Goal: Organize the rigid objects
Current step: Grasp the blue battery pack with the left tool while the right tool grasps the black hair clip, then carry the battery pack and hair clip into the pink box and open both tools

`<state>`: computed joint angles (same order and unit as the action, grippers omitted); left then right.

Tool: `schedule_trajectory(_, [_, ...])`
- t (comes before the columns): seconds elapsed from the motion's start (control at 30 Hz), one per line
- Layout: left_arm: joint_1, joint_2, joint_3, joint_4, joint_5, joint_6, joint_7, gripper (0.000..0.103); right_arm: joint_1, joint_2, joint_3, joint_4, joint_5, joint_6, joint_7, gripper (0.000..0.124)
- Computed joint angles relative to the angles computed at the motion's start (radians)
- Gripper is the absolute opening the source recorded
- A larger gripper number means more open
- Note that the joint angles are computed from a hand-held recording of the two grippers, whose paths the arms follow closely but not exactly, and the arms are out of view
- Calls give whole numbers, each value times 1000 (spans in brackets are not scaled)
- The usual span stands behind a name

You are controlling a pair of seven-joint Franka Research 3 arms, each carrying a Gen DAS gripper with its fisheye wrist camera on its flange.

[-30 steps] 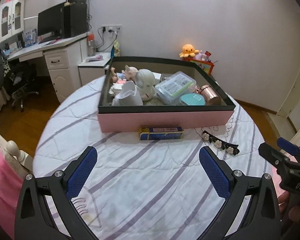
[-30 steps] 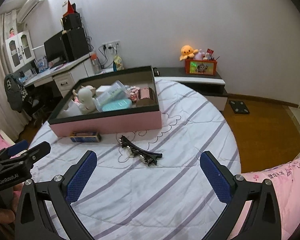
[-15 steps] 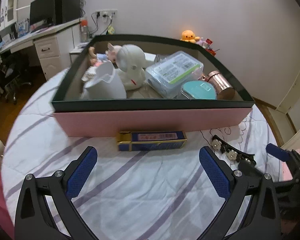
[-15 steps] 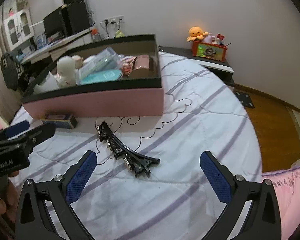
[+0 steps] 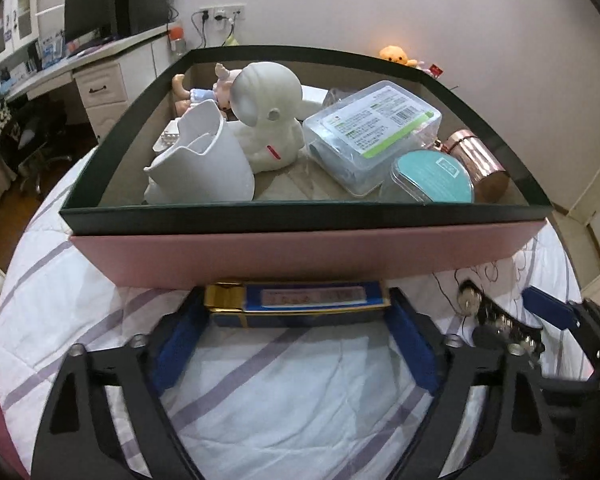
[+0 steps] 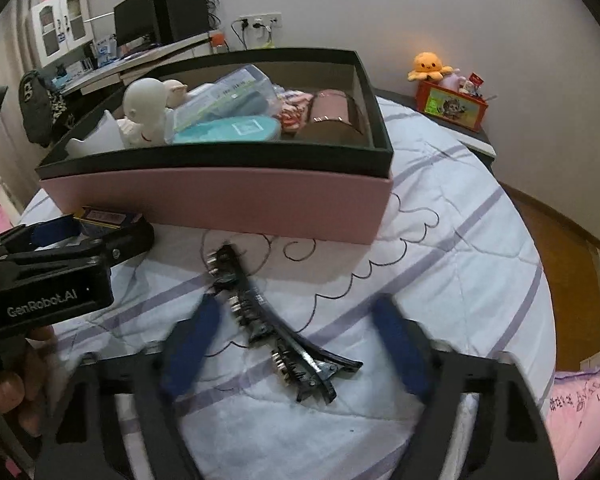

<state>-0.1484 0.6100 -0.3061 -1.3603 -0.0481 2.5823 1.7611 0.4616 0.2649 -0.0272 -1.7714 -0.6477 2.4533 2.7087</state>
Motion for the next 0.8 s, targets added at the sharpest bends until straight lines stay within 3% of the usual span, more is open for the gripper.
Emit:
schedule_trajectory(0.1, [34, -11, -31, -20, -35, -4, 58, 84, -2, -5, 7, -6, 9, 20, -24, 31])
schedule_trajectory(0.2, [69, -45, -53, -71, -81, 7, 112, 84, -3, -12, 12, -14, 27, 38, -39, 19])
schedule_trajectory(0.4, [104, -104, -60, -145, -155, 18, 171, 84, -11, -46, 14, -66, 61, 122, -21, 19])
schedule_trajectory(0.8, [144, -192, -66, -219, -275, 64, 265, 84, 8, -70, 21, -31, -8, 109, 20, 19])
